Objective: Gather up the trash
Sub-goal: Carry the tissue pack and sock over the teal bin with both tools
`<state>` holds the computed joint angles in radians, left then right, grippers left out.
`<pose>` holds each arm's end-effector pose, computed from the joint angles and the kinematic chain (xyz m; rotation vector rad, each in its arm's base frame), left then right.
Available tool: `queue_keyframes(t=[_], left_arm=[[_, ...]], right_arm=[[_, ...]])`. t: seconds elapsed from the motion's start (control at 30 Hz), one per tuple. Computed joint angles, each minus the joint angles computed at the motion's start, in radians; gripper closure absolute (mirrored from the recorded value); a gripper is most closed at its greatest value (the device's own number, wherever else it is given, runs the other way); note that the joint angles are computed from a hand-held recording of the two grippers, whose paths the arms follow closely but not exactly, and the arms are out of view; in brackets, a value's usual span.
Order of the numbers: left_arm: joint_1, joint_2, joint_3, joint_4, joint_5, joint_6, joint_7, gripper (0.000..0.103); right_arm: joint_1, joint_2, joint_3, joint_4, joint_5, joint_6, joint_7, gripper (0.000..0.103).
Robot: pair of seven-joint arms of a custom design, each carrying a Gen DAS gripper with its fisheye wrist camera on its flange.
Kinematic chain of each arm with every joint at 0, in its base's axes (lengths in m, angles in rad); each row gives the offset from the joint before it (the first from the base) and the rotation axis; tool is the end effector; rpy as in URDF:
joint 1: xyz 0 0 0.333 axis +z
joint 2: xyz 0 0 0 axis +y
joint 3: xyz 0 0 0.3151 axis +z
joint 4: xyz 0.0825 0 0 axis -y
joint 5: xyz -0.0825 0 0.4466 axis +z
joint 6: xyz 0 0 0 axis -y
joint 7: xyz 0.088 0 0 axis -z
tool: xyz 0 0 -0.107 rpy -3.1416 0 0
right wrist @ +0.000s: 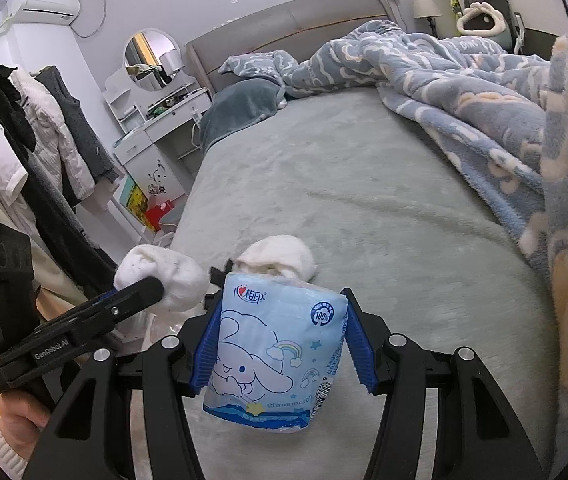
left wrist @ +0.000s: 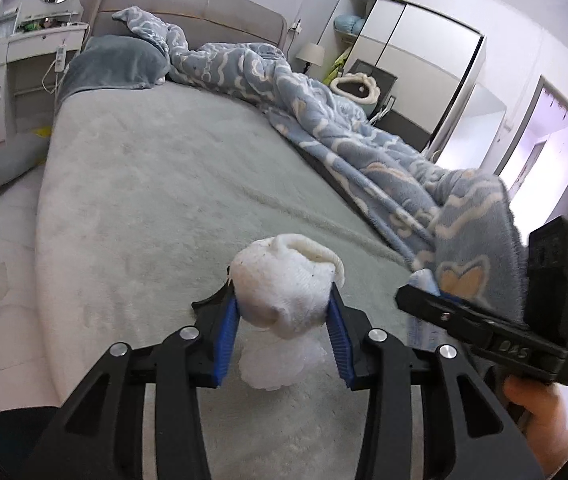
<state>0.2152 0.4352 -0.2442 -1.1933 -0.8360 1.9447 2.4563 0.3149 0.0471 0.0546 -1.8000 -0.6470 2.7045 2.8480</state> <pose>0.7733 -0.0283 0.6010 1.1823 -2.4891 1.4487 0.6325 0.2664 0.5913 -1.2000 1.8913 -0.5705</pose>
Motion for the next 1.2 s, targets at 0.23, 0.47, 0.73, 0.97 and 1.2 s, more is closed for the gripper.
queue_keyframes(t=[0.23, 0.47, 0.73, 0.97, 1.2], left_arm=[[0.010, 0.002, 0.020, -0.002, 0.051, -0.020, -0.013, 0.059], [0.034, 0.011, 0.031, -0.001, 0.070, -0.041, -0.028, 0.058], [0.071, 0.038, 0.028, 0.034, 0.061, -0.074, -0.046, 0.058], [0.097, 0.051, 0.034, 0.065, 0.058, -0.048, -0.040, 0.058], [0.103, 0.074, 0.042, 0.099, 0.117, -0.015, -0.023, 0.058]], right_arm=[[0.033, 0.100, 0.007, 0.093, 0.128, -0.009, -0.115, 0.046], [0.089, 0.201, -0.007, 0.195, 0.239, -0.037, -0.216, 0.046], [0.134, 0.303, -0.025, 0.337, 0.299, -0.149, -0.284, 0.047], [0.169, 0.331, -0.052, 0.391, 0.285, -0.191, -0.276, 0.047], [0.213, 0.355, -0.086, 0.479, 0.164, -0.236, -0.227, 0.047]])
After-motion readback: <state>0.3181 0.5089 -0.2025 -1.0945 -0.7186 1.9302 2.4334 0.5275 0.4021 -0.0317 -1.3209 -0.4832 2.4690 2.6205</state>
